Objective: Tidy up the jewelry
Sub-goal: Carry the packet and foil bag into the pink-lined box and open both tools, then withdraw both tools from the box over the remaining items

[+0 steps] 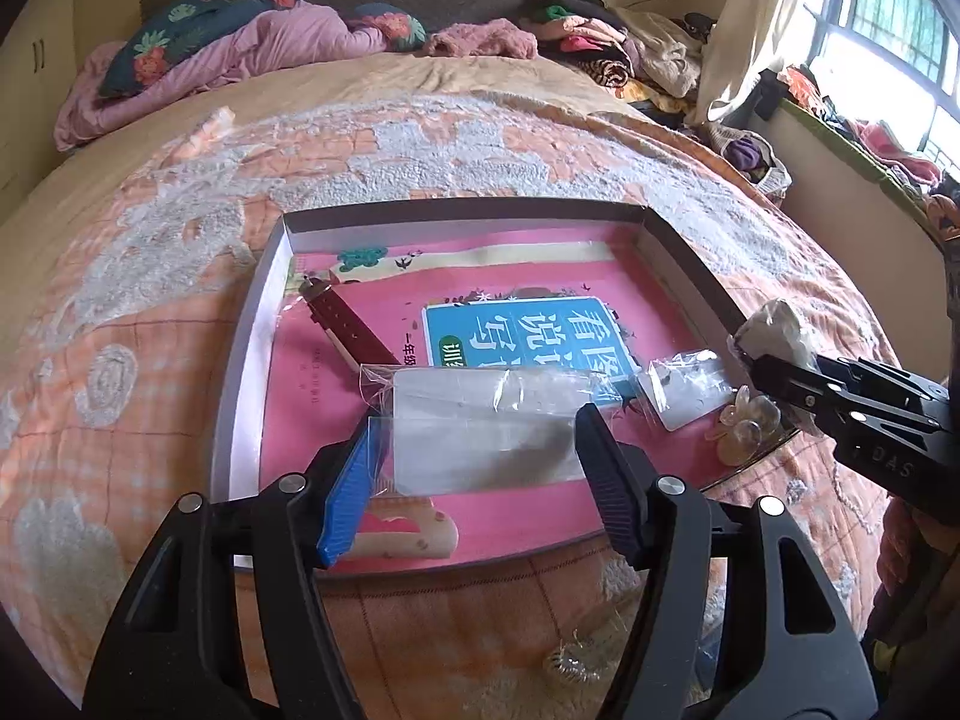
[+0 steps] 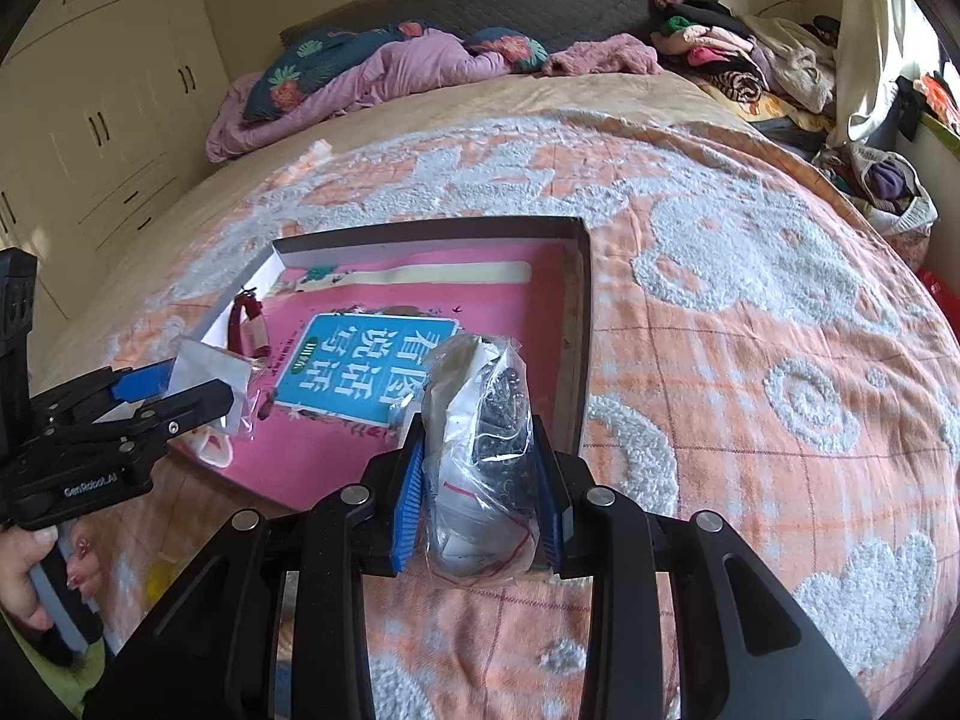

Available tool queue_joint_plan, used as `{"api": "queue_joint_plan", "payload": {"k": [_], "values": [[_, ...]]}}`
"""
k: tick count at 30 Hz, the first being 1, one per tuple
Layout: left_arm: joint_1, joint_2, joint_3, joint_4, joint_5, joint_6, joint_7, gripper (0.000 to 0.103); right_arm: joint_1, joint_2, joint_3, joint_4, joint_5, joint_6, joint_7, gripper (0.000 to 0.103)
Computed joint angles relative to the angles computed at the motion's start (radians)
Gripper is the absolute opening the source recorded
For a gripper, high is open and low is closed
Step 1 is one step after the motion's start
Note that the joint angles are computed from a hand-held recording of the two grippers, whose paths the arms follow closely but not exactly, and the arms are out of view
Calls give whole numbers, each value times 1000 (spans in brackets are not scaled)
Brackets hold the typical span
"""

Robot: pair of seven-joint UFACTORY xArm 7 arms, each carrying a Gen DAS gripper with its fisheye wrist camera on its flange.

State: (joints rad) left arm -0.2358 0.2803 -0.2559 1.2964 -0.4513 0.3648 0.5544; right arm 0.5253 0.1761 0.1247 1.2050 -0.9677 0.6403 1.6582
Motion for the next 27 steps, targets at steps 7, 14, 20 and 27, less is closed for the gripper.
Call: {"api": "queue_joint_plan", "payload": {"k": [7, 14, 20, 27], "values": [[-8, 3, 7, -4, 33, -5, -24, 57, 12, -22, 3, -9, -60, 18, 57, 57], [-4, -19, 5, -27, 37, -21, -26, 64, 6, -98, 41, -52, -131, 56, 159, 78], [8, -76, 0, -65, -19, -35, 8, 82, -3, -146, 88, -70, -151, 93, 187, 78], [-1, -144, 16, -110, -89, -52, 54, 92, -1, -188, 132, -85, -162, 129, 206, 78]]}}
